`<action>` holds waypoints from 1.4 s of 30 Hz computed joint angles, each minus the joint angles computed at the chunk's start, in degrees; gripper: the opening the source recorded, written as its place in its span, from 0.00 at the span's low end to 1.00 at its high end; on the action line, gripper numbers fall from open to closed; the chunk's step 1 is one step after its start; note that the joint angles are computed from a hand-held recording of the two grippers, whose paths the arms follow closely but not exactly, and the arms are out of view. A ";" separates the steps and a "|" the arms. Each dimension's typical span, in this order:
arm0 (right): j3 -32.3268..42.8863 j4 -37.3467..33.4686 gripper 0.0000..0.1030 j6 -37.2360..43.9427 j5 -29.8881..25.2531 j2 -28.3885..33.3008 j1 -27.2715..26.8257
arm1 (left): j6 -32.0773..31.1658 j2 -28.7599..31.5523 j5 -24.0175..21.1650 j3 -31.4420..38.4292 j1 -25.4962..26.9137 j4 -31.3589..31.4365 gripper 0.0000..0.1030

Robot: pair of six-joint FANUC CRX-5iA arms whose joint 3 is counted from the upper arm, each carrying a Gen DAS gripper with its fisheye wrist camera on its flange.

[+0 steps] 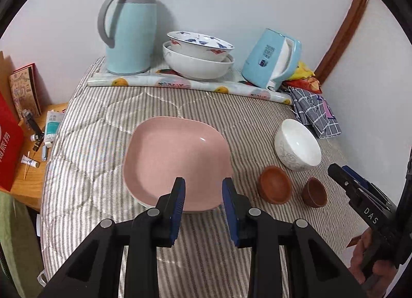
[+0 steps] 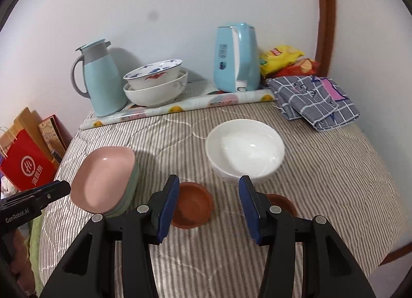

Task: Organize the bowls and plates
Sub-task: 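Withdraw the left gripper from the plate stack, then grasp a brown clay bowl with the left gripper while the right gripper grasps the other brown bowl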

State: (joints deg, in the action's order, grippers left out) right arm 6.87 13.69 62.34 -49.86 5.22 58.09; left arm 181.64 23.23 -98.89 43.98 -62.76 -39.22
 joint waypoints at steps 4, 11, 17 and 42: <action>-0.91 -0.21 0.47 -0.40 -0.05 -0.84 -1.28 | -1.33 1.25 0.57 1.67 0.34 0.54 0.27; -3.09 0.41 0.48 -0.74 0.68 -2.30 -3.29 | -3.77 3.35 0.90 4.72 0.88 1.02 0.27; -4.61 0.06 0.49 -1.15 1.38 -3.29 -5.64 | -5.57 5.53 1.50 7.37 1.41 1.81 0.27; -4.76 -4.46 0.38 3.54 0.75 2.01 -10.00 | -13.34 13.52 4.85 14.07 6.12 7.95 0.27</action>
